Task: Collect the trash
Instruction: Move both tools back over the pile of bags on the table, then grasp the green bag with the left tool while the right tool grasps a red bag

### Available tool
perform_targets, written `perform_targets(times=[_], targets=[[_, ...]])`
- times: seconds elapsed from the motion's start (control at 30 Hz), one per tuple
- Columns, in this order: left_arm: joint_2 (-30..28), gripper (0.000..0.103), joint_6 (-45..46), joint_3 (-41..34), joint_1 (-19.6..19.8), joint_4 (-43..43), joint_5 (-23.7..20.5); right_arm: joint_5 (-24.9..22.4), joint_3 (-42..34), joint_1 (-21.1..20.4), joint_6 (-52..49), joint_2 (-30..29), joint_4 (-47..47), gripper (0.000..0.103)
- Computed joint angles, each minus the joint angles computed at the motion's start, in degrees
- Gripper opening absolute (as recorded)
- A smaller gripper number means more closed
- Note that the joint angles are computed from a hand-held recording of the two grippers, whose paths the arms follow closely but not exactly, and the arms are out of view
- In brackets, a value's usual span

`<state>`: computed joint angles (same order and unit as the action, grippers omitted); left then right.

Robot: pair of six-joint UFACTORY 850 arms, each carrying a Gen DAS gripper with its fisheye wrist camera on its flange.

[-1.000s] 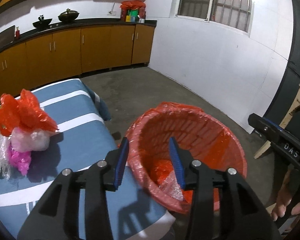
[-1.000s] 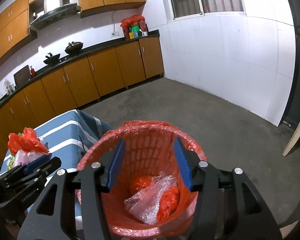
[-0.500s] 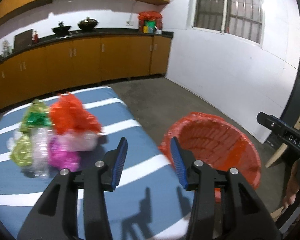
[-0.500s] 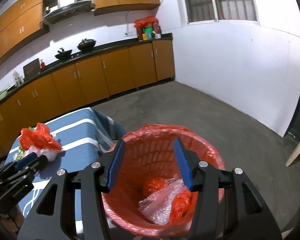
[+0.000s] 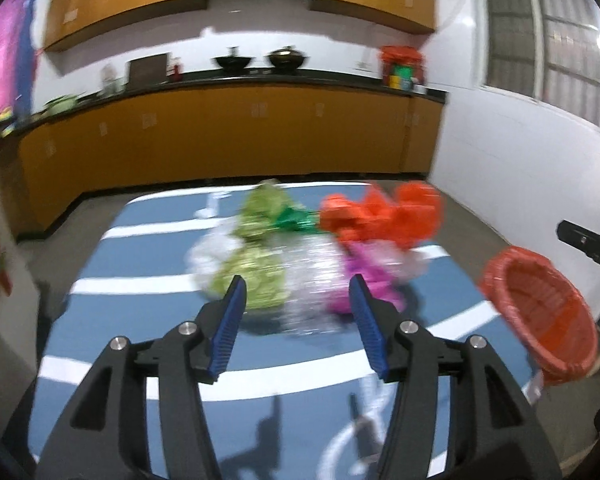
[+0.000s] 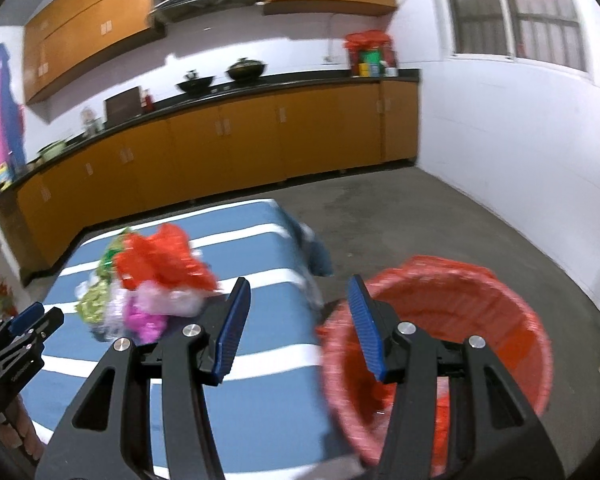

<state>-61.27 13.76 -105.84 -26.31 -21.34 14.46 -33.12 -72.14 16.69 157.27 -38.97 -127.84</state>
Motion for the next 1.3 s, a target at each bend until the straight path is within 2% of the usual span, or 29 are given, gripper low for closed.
perform_targets(times=[0.1,0.23,0.43,0.53,0.67,0.73,0.87,0.97,1.1,1.3], targets=[[0.8,0.055,-0.2,1.7,1.6,-2.3,0.8,1.5,-3.3,1.0,-1.3,-1.9,-0.7,0.052],[1.6,0.056,-3.1,3.7,3.3,-1.1,1.8,3.6,-9.0,2.1,-3.9,-5.0,-0.4,0.052],[2.2,0.056,-7.4,5.3,4.7,1.6,2.1,6.6,-19.3,2.9,-11.3,-10.5,4.8,0.052],[2.4,0.056,-8.9,5.7,5.1,2.4,2.1,7.3,-24.2,3.2,-18.9,-13.3,11.0,0.052],[2.1,0.057,-10.2,5.7,5.2,3.2,1.8,9.2,-30.7,3.0,-36.5,-17.4,27.0,0.051],[2.0,0.056,-11.4,5.7,5.4,4.2,1.7,10.5,-31.5,2.5,-42.7,-18.3,33.5,0.047],[1.7,0.056,-12.3,5.4,5.5,4.9,1.3,13.3,-29.8,1.7,-46.7,-18.0,39.7,0.025],[1.5,0.056,-13.1,5.2,5.4,5.6,0.9,14.7,-28.1,1.3,-46.6,-17.4,40.8,0.011],[1.3,0.057,-11.9,4.8,5.1,4.9,0.7,15.5,-25.0,1.0,-39.7,-15.9,35.2,0.007],[0.1,0.057,-11.8,2.4,4.9,5.1,-1.0,13.4,-19.3,1.2,-22.1,-12.4,18.5,0.006]])
